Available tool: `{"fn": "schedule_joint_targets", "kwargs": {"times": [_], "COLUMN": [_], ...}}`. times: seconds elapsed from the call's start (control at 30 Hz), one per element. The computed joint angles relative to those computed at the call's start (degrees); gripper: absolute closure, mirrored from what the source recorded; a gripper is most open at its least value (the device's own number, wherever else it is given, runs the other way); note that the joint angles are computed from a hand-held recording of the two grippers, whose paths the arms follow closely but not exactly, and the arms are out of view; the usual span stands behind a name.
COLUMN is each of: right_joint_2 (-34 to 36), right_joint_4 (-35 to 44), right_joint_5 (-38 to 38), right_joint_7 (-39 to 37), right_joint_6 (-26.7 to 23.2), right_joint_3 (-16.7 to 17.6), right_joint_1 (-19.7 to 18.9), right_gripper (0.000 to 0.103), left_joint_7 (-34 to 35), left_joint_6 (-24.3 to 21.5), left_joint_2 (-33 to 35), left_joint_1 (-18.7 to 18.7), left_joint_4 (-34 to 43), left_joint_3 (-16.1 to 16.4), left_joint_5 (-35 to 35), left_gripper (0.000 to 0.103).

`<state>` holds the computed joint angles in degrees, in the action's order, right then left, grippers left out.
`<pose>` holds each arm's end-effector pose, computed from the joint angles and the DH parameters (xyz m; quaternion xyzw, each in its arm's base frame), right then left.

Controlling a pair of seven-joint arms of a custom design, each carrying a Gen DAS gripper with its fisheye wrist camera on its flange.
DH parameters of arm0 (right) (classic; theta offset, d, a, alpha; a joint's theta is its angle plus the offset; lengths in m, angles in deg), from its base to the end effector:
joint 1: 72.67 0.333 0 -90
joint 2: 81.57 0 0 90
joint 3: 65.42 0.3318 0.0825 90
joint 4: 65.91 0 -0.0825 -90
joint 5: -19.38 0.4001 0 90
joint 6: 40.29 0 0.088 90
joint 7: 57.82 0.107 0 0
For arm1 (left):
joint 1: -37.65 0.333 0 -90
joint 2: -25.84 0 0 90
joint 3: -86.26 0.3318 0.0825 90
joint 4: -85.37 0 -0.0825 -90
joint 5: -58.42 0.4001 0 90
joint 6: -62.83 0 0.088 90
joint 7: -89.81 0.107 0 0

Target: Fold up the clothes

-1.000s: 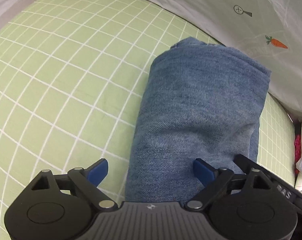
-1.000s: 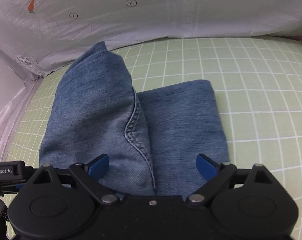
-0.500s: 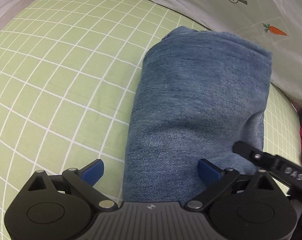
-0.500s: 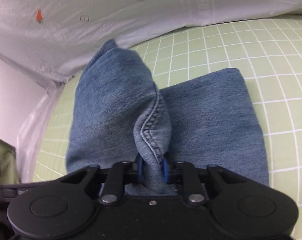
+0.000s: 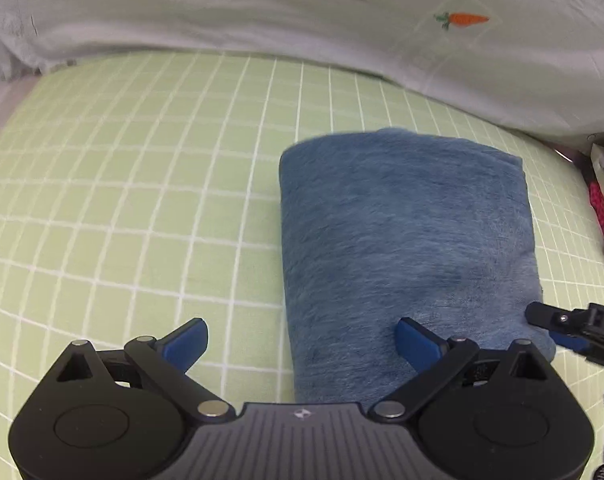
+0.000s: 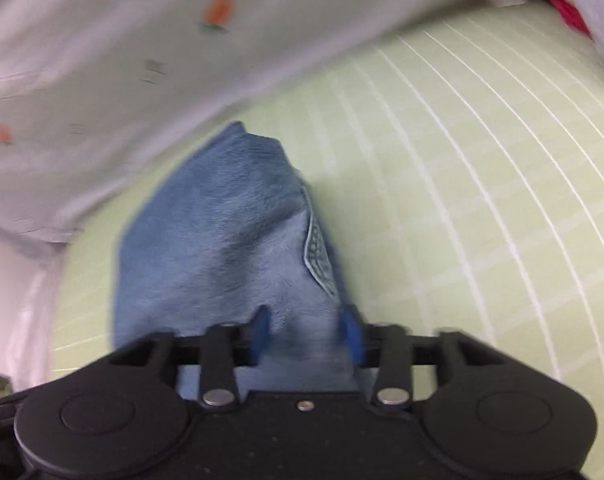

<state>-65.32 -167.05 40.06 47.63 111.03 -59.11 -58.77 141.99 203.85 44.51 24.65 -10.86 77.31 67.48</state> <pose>0.6598 0.2252 0.4773 -0.6012 0.7324 -0.0041 0.3196 0.6609 -0.2529 0.4724 -0.7523 0.6169 -0.2100 0.0972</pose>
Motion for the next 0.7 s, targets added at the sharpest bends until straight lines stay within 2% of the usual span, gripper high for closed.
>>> {"fn": "schedule_joint_targets", "kwargs": {"times": [0.03,0.1,0.13,0.27,0.57,0.6,0.67,0.7], "right_joint_2": [0.44,0.54,0.68,2.38,7.21,7.41,7.86,8.19], "right_joint_4": [0.18,-0.46,-0.60,1.41,7.23,7.46,8.00,8.51], "right_joint_5": [-0.41,3.44,5.12,6.06,3.87,3.68,3.29,3.15], "right_joint_7": [1.82,0.63,-0.11,-4.48,-10.38,-10.82,-11.55,-11.49], "right_joint_6": [-1.12,-0.61,-0.53,-2.50,-3.02,-2.86,-2.61,-2.83], "right_joint_3": [-0.58,0.72,1.24,2.11,2.43,2.46,2.53,2.53], "right_joint_1": [0.13,-1.04,-1.46,-1.48,-0.74,-0.63,-0.41,-0.26], "right_gripper": [0.046,0.028,0.025,0.024,0.009,0.007,0.007,0.014], "left_joint_7": [-0.36,-0.03,0.30,0.72,3.14,3.10,3.05,4.20], "left_joint_6": [-0.21,-0.09,0.12,0.74,3.59,4.47,6.66,8.75], "left_joint_2": [0.29,0.61,0.71,1.52,5.45,5.68,5.96,5.81], "left_joint_1": [0.09,0.43,0.68,1.68,3.50,3.87,5.11,6.43], "left_joint_4": [-0.01,-0.04,-0.13,0.26,3.09,2.91,2.01,0.87], "left_joint_3": [0.01,-0.13,-0.25,-0.59,-2.18,-2.51,-3.77,-5.26], "left_joint_5": [-0.43,-1.15,-1.71,-4.70,-12.21,-13.75,-18.32,-22.06], "left_gripper": [0.004,0.002,0.001,0.001,0.000,0.002,0.011,0.023]}}
